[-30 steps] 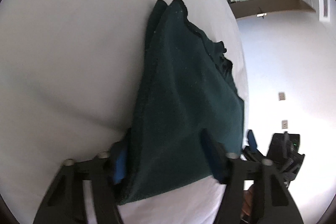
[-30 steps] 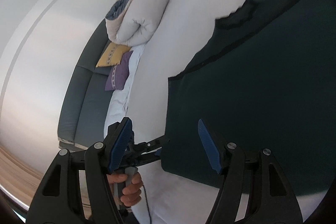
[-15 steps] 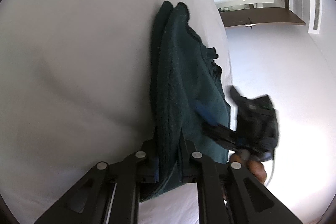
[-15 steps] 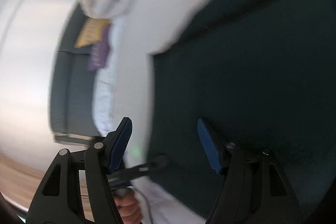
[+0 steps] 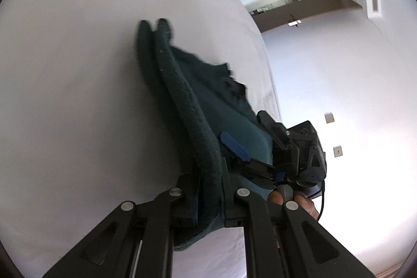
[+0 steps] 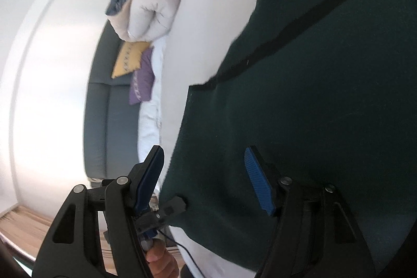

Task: Fold small clothes
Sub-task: 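Grasp the sweater edge with the left tool while the right tool pins the sweater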

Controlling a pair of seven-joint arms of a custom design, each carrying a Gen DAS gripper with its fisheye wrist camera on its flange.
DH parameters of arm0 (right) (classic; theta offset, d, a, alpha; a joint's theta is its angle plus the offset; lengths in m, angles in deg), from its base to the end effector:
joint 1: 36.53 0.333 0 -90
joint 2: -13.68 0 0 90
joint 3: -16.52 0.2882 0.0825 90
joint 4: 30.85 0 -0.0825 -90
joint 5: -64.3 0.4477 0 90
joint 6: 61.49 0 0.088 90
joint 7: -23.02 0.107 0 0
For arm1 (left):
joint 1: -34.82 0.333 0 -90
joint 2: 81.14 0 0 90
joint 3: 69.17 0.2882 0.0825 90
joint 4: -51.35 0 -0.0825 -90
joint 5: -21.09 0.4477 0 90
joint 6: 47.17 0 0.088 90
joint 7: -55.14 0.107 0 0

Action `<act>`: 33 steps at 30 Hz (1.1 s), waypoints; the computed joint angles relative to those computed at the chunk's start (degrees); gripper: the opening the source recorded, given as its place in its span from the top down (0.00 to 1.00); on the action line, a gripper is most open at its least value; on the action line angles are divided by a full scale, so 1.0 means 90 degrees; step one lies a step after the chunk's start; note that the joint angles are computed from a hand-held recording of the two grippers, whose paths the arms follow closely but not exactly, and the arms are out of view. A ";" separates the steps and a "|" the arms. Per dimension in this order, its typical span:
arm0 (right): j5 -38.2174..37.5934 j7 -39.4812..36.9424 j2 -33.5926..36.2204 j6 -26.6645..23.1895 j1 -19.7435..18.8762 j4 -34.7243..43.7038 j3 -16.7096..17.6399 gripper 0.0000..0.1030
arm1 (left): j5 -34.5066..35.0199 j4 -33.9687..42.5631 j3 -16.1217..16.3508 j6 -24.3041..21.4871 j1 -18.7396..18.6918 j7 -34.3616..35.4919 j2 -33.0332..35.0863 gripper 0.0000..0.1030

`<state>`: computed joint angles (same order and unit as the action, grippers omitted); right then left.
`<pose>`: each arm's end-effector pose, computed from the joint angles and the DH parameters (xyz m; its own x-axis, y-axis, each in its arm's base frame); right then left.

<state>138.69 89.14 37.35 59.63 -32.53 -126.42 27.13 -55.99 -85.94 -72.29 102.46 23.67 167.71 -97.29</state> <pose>0.6989 0.2154 0.3503 -0.0016 -0.3922 -0.9199 -0.9917 0.1187 -0.0489 0.5330 -0.1135 0.4054 0.1211 -0.5889 0.7991 -0.8324 -0.4988 -0.2414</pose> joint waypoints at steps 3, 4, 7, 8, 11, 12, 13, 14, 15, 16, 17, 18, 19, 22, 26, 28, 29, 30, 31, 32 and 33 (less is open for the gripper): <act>0.0212 -0.0094 -0.0048 -0.0269 -0.0260 -0.0034 -0.0090 0.38 | 0.0553 0.0531 -0.0247 0.0126 -0.0090 -0.0348 0.0314 0.90; 0.0263 -0.0094 -0.0057 -0.0327 -0.0325 -0.0041 -0.0123 0.38 | 0.0748 0.0712 -0.0320 0.0157 -0.0126 -0.0477 0.0438 0.90; 0.0610 -0.0145 -0.0076 -0.0511 -0.0620 -0.0109 -0.0238 0.33 | 0.1266 0.1365 -0.0551 0.0280 -0.0254 -0.0756 0.0989 0.90; 0.0671 -0.0152 -0.0048 -0.0602 -0.0712 -0.0082 -0.0283 0.33 | 0.1499 0.1639 -0.0656 0.0324 -0.0298 -0.0877 0.1238 0.90; 0.0832 -0.0168 0.0074 -0.0890 -0.0968 0.0004 -0.0364 0.32 | 0.1743 0.2262 -0.0893 0.0364 -0.0374 -0.0930 0.1860 0.90; 0.0936 -0.0192 0.0107 -0.0992 -0.1066 -0.0001 -0.0372 0.32 | 0.1843 0.2535 -0.1008 0.0417 -0.0406 -0.0944 0.2174 0.90; 0.1041 -0.0235 0.0136 -0.1065 -0.1155 -0.0007 -0.0379 0.32 | 0.1888 0.2631 -0.1093 0.0434 -0.0382 -0.0951 0.2304 0.89; 0.1187 -0.0330 0.0142 -0.1118 -0.1253 -0.0047 -0.0384 0.32 | 0.2029 0.2801 -0.1181 0.0447 -0.0384 -0.1056 0.2527 0.89; 0.1194 -0.0363 0.0212 -0.1230 -0.1343 0.0017 -0.0426 0.32 | 0.2257 0.2955 -0.1262 0.0449 -0.0393 -0.1237 0.2742 0.88; 0.1213 -0.0379 0.0218 -0.1265 -0.1381 0.0025 -0.0423 0.32 | 0.2414 0.3079 -0.1349 0.0445 -0.0388 -0.1337 0.2923 0.87; 0.1201 -0.0400 0.0241 -0.1322 -0.1417 0.0047 -0.0426 0.32 | 0.2428 0.3107 -0.1439 0.0439 -0.0335 -0.1309 0.2985 0.85; 0.1104 -0.0380 0.0258 -0.1338 -0.1417 0.0095 -0.0442 0.32 | 0.2382 0.3157 -0.1539 0.0435 -0.0293 -0.1215 0.3060 0.79; 0.0958 -0.0357 0.0233 -0.1287 -0.1379 0.0103 -0.0451 0.32 | 0.2312 0.3153 -0.1622 0.0440 -0.0246 -0.1118 0.3057 0.67; 0.0589 -0.0246 0.0273 -0.1279 -0.1331 0.0295 -0.0469 0.32 | 0.1694 0.2945 -0.1800 0.0408 -0.0076 -0.0467 0.2765 0.37; -0.0001 -0.0040 0.0297 -0.1167 -0.1223 0.0540 -0.0489 0.32 | 0.1208 0.2230 -0.1605 0.0464 -0.0172 0.0155 0.1935 0.34; -0.0390 0.0019 0.0241 -0.1066 -0.1121 0.0569 -0.0499 0.34 | 0.0954 0.1771 -0.1414 0.0516 -0.0267 0.0425 0.1460 0.34; -0.0676 0.0067 0.0215 -0.1025 -0.1036 0.0623 -0.0515 0.34 | 0.1028 0.1617 -0.1331 0.0620 -0.0329 0.0393 0.1318 0.34; -0.1007 0.0114 0.0198 -0.1006 -0.0940 0.0696 -0.0533 0.34 | 0.1139 0.1458 -0.1247 0.0721 -0.0381 0.0345 0.1176 0.34; -0.1223 0.0154 0.0177 -0.0971 -0.0877 0.0723 -0.0534 0.34 | 0.1223 0.1355 -0.1162 0.0777 -0.0432 0.0287 0.1098 0.34; -0.1597 0.0223 0.0163 -0.0928 -0.0765 0.0790 -0.0565 0.36 | 0.1230 0.1237 -0.1058 0.0784 -0.0459 0.0250 0.1017 0.34; -0.1968 0.0286 0.0135 -0.0872 -0.0654 0.0810 -0.0593 0.39 | 0.1223 0.1285 -0.0971 0.0763 -0.0487 0.0207 0.1081 0.34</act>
<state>120.98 91.72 38.57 51.78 -38.41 -119.13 21.79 -44.98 -74.38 -81.03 109.33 19.29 169.57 -87.57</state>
